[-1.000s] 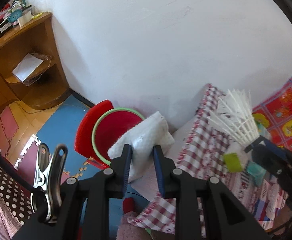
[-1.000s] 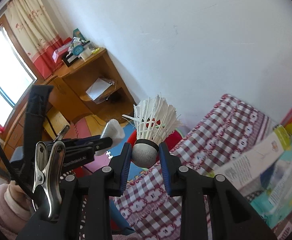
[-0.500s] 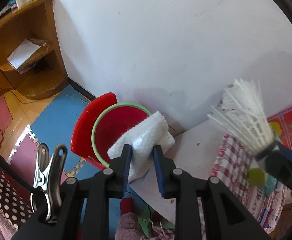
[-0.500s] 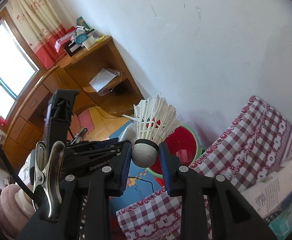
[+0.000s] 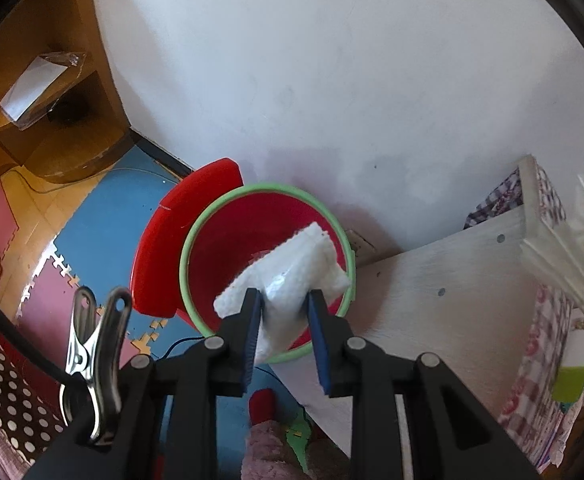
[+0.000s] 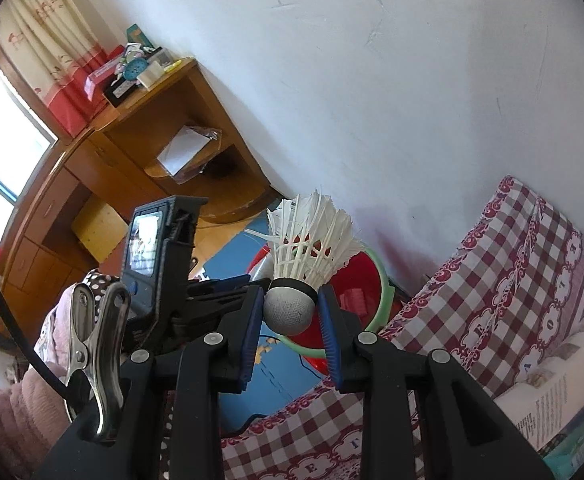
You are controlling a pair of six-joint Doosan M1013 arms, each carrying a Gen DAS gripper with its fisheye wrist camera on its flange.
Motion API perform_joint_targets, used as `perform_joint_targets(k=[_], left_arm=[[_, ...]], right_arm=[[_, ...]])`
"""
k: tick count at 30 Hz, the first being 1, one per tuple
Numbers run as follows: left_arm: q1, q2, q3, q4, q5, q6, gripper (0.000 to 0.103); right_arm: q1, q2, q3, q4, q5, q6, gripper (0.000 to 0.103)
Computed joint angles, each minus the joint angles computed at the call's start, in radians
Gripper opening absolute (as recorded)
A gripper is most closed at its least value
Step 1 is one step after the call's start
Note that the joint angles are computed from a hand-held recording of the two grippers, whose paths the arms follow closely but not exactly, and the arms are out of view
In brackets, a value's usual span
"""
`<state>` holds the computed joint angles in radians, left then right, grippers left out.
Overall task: Collect trash
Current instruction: 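Bring both loaded grippers above the red bucket, then open the left gripper over the bucket to drop the white tissue, then move the right gripper over the bucket and open it to drop the shuttlecock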
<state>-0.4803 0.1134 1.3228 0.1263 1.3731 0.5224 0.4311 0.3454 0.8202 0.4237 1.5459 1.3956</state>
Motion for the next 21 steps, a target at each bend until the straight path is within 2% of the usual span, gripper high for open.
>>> perform_joint_targets(k=[9, 21], left_arm=[[0.024, 0.017, -0.001, -0.016, -0.016, 0.036, 0.035], [0.034, 0.002, -0.004, -0.012, 0.017, -0.001, 0.035]], right_arm=[[0.019, 0.050, -0.060, -0.026, 0.018, 0.030, 0.029], [0.045, 0.107, -0.111, -0.036, 0.041, 0.053, 0.029]])
